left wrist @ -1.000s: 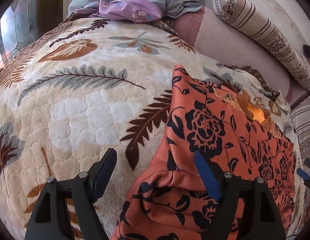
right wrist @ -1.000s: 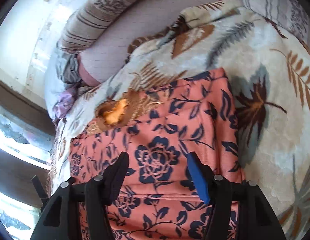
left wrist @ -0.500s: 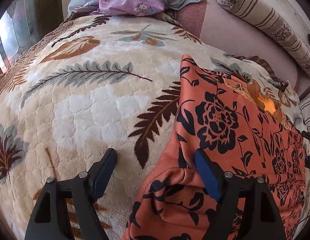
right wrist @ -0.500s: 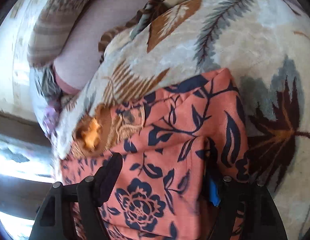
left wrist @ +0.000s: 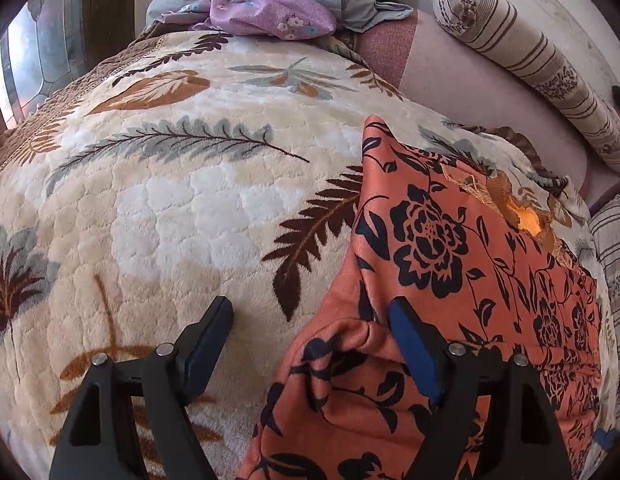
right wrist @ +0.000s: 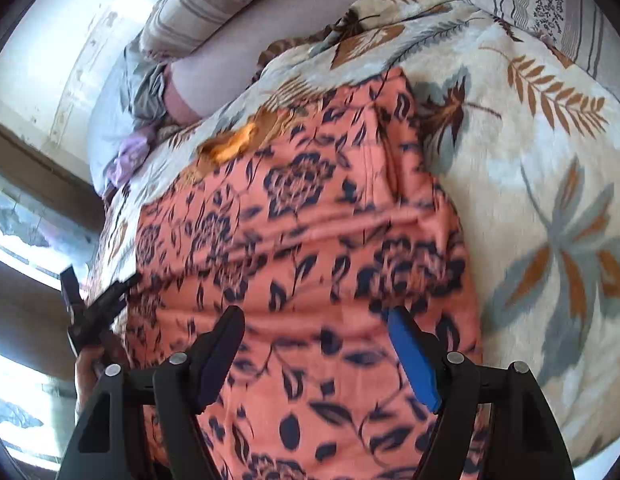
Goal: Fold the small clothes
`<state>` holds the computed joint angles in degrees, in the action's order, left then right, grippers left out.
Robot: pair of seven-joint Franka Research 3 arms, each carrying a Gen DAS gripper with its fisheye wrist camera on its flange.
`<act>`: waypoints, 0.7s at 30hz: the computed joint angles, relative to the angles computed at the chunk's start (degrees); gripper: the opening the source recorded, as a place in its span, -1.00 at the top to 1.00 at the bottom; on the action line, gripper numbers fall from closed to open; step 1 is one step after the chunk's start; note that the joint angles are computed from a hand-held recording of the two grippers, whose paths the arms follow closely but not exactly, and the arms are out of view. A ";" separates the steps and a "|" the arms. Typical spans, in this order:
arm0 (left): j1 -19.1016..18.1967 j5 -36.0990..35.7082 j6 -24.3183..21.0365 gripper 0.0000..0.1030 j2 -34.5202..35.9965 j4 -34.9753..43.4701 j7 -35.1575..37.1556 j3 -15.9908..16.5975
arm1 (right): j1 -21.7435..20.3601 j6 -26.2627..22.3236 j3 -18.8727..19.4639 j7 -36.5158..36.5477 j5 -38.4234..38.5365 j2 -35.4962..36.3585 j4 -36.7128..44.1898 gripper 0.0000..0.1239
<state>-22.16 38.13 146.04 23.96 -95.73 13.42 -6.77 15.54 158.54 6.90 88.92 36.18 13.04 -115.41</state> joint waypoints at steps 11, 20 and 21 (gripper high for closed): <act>3.46 -13.44 11.03 -0.64 -17.64 -25.87 6.74 -10.18 | -3.25 4.07 4.70 -33.23 45.68 -1.48 -5.82 -0.39; -4.39 4.80 -4.82 -0.68 -14.96 -19.54 0.31 -8.64 | -0.14 3.87 1.96 -41.06 51.06 -2.12 -6.03 -0.39; -4.43 4.23 -5.45 -0.68 -15.02 -19.39 0.13 -8.84 | 0.03 3.70 1.80 -41.78 51.03 -2.42 -6.38 -0.39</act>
<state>-26.59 42.36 140.58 8.94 -115.12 13.54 -15.61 15.57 162.24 8.70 47.14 87.21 10.63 -121.78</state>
